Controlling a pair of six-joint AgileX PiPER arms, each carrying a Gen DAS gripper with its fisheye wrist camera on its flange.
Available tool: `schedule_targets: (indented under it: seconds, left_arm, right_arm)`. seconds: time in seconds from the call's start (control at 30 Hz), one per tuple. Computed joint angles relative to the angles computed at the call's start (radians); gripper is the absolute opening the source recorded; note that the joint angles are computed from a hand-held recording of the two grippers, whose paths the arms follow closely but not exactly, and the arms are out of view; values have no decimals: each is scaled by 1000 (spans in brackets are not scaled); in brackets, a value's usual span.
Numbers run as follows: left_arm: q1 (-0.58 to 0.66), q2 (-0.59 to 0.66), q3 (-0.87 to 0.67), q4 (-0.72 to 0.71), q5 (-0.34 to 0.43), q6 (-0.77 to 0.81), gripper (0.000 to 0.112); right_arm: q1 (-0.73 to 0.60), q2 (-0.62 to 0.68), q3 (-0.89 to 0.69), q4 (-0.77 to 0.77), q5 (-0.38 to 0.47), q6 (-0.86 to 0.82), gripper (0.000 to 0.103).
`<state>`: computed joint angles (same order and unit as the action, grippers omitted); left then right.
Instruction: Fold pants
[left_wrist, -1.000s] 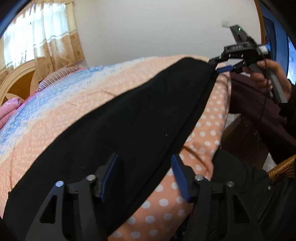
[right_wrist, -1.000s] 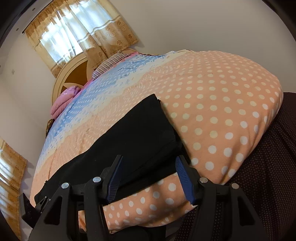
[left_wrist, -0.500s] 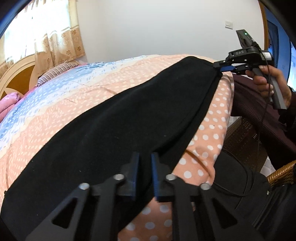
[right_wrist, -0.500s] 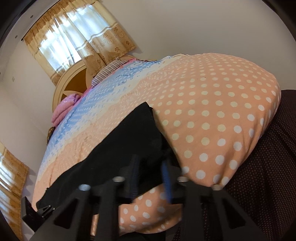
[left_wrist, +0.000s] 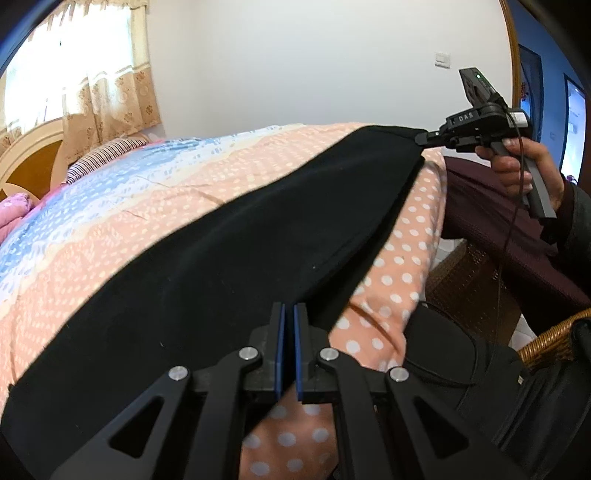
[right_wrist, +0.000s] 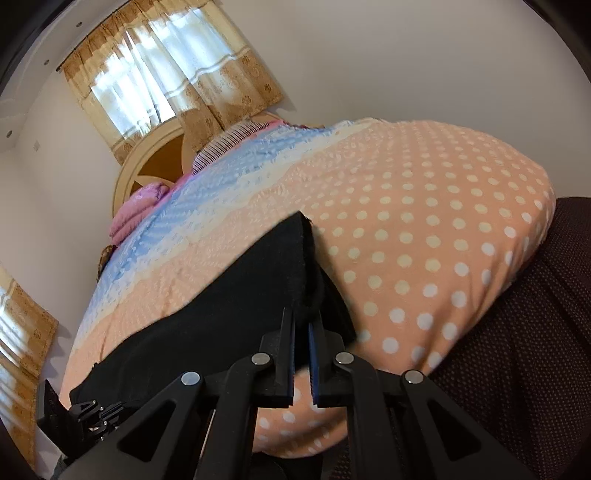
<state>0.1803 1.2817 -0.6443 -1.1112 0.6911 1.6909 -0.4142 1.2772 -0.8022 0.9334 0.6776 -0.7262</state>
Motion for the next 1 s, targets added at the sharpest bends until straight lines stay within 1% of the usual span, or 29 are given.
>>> schedule_targets:
  seconds: [0.07, 0.13, 0.17, 0.23, 0.3, 0.37, 0.43, 0.47, 0.5, 0.53, 0.57, 0.6, 0.67, 0.7, 0.73, 0.77, 0.83, 0.9, 0.97, 1.0]
  left_arm:
    - [-9, 16, 19, -6, -10, 20, 5]
    - [-14, 30, 30, -11, -16, 31, 5]
    - [-9, 30, 38, -29, -16, 53, 5]
    - [-1, 31, 37, -37, -2, 55, 5]
    - [-3, 33, 35, -38, -4, 55, 5]
    - [5, 38, 33, -39, 13, 61, 5]
    - [10, 32, 42, -54, 10, 71, 5]
    - [17, 28, 43, -54, 18, 65, 5]
    - [28, 19, 40, -43, 36, 51, 5]
    - [49, 5, 43, -40, 54, 57, 8]
    - [71, -16, 50, -45, 74, 71, 10]
    - [106, -35, 56, -60, 106, 97, 14]
    - [157, -55, 57, -83, 141, 124, 27]
    - [174, -59, 55, -103, 147, 135, 43]
    - [181, -54, 50, -129, 141, 142, 56]
    - [180, -44, 42, -149, 131, 142, 58]
    - [169, 5, 10, -153, 137, 117, 58]
    - [142, 48, -4, -146, 111, 91, 58]
    - [124, 84, -14, -110, 106, 58, 58]
    - [115, 93, -6, -100, 91, 52, 58]
  right_arm:
    - [-12, 32, 3, -14, -1, 9, 6]
    - [-29, 53, 5, 3, 15, -1, 6]
    - [-38, 54, 6, 13, 24, -13, 6]
    - [-33, 46, 6, -4, 18, -5, 6]
    - [-30, 44, 12, -15, 12, -2, 6]
    - [-30, 47, 21, -4, 6, -21, 6]
    - [-45, 53, 21, 23, 23, -49, 6]
    - [-66, 55, 18, 44, 48, -68, 7]
    - [-65, 50, 15, 34, 43, -56, 12]
    - [-45, 24, 14, -11, 4, -7, 17]
    - [-10, -21, 23, -95, -76, 76, 26]
    - [23, -63, 35, -160, -141, 136, 27]
    - [70, -118, 39, -192, -181, 162, 27]
    - [107, -133, 37, -223, -200, 200, 28]
    - [158, -140, 33, -270, -225, 253, 28]
    - [224, -137, 25, -323, -248, 301, 30]
    - [339, -110, 9, -378, -268, 352, 30]
    - [441, -67, -1, -357, -277, 335, 30]
    - [519, -3, -17, -324, -258, 289, 30]
    - [558, 33, -20, -335, -252, 300, 30]
